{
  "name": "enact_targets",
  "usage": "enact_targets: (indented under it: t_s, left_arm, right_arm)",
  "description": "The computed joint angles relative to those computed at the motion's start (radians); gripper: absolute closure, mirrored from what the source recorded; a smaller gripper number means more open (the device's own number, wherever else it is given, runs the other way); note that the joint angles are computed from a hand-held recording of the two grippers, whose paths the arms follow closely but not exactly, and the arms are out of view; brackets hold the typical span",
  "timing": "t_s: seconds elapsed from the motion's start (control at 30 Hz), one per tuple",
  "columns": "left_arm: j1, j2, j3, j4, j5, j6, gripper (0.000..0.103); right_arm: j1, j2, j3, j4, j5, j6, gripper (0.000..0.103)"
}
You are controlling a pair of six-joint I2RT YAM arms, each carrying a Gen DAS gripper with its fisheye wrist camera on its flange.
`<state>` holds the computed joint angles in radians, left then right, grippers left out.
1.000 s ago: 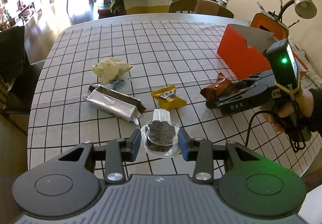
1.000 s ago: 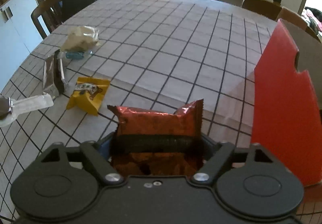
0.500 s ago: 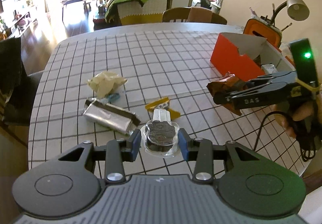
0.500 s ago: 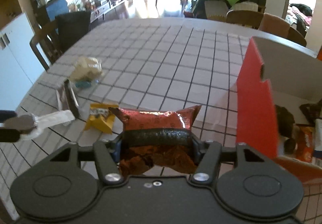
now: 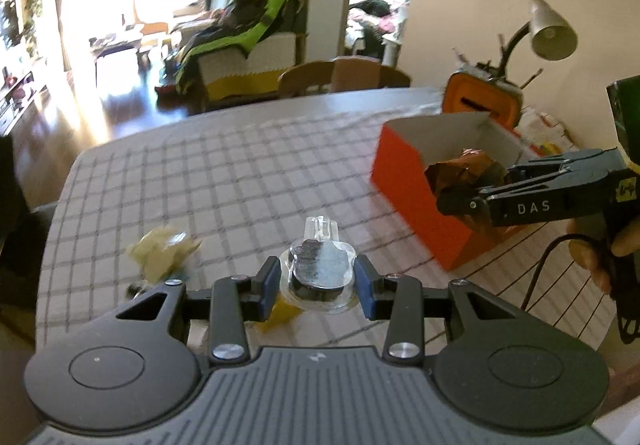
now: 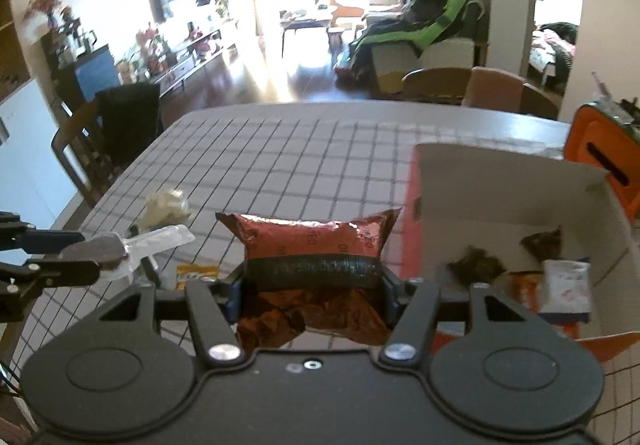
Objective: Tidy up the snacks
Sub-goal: 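Carry the chip bag into the box with the right gripper while the left carries the cup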
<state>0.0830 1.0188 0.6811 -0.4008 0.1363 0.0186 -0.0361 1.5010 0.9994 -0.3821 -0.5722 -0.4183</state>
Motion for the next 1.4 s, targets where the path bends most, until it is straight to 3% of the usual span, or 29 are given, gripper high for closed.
enact_targets:
  t_s: [0.37,0.63,1.03,1.4]
  left_arm:
    - [-0.298,0.292,0.218,0.156,-0.150,-0.093,0.064]
    - [-0.439,0.576,0.442,0.186,-0.253,-0.139,0.064]
    - [-0.522,0.933,0.803,0.049,-0.337,-0.170,0.064]
    - [-0.524,1.150,1.063,-0.147,-0.340,-0.221,0.064]
  right_arm:
    - [-0.173,0.143,0.168,-0.010,-0.054,-0.044,0.042]
    - [-0.265,0.352,0.379,-0.070,-0.044,-0.119,0.042]
    - [-0.302,0.671,0.751,-0.237,0.001,-0.196,0.042]
    - [-0.249,0.760,0.835,-0.265,0.071,-0.278,0.041]
